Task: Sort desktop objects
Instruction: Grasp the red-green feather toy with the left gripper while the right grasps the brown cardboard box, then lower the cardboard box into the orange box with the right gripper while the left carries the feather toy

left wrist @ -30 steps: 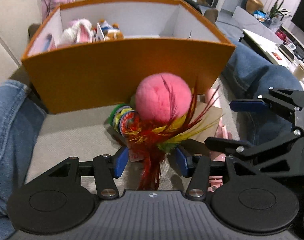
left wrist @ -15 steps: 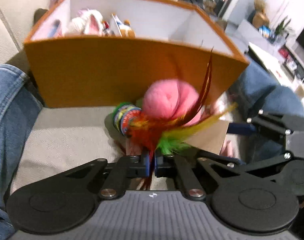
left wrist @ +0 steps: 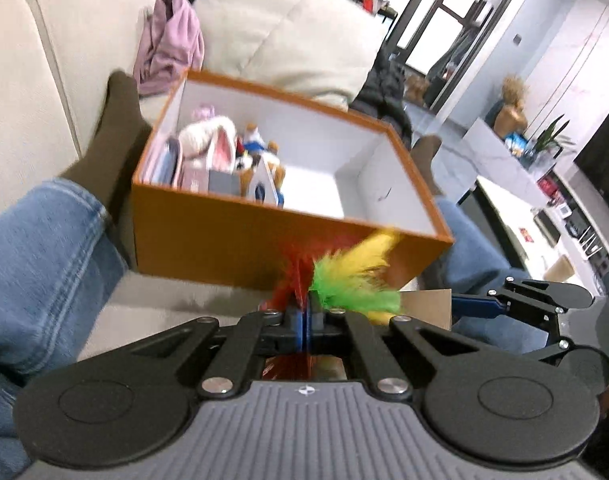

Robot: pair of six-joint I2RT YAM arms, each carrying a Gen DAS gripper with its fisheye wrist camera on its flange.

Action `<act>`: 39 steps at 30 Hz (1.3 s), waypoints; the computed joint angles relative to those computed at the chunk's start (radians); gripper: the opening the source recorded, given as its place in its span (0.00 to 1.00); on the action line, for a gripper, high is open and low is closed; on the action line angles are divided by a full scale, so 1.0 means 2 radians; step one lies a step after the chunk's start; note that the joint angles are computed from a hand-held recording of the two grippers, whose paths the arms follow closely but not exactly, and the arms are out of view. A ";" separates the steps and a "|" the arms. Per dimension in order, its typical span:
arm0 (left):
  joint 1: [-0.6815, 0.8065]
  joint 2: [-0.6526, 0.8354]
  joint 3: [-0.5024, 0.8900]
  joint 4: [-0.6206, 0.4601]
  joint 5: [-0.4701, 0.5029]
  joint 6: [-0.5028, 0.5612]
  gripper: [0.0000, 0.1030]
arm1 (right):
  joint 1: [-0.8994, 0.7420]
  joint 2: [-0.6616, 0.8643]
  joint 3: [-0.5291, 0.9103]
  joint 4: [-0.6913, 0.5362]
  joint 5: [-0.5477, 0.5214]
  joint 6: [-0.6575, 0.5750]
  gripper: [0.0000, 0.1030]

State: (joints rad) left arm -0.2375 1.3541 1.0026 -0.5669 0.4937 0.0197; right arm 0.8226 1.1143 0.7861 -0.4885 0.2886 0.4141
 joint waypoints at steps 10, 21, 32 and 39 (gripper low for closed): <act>0.048 -0.027 0.044 0.019 0.036 -0.020 0.01 | -0.083 0.003 0.101 -0.025 -0.058 -0.112 0.61; 0.054 0.039 0.129 0.053 0.018 -0.035 0.01 | -0.201 0.255 0.313 -0.098 -0.190 -0.268 0.61; 0.056 0.124 0.168 0.082 0.024 -0.046 0.01 | -0.230 0.516 0.624 -0.344 -0.270 -0.457 0.61; 0.062 0.137 0.168 0.096 0.024 -0.051 0.01 | -0.220 0.630 0.798 -0.467 -0.286 -0.541 0.61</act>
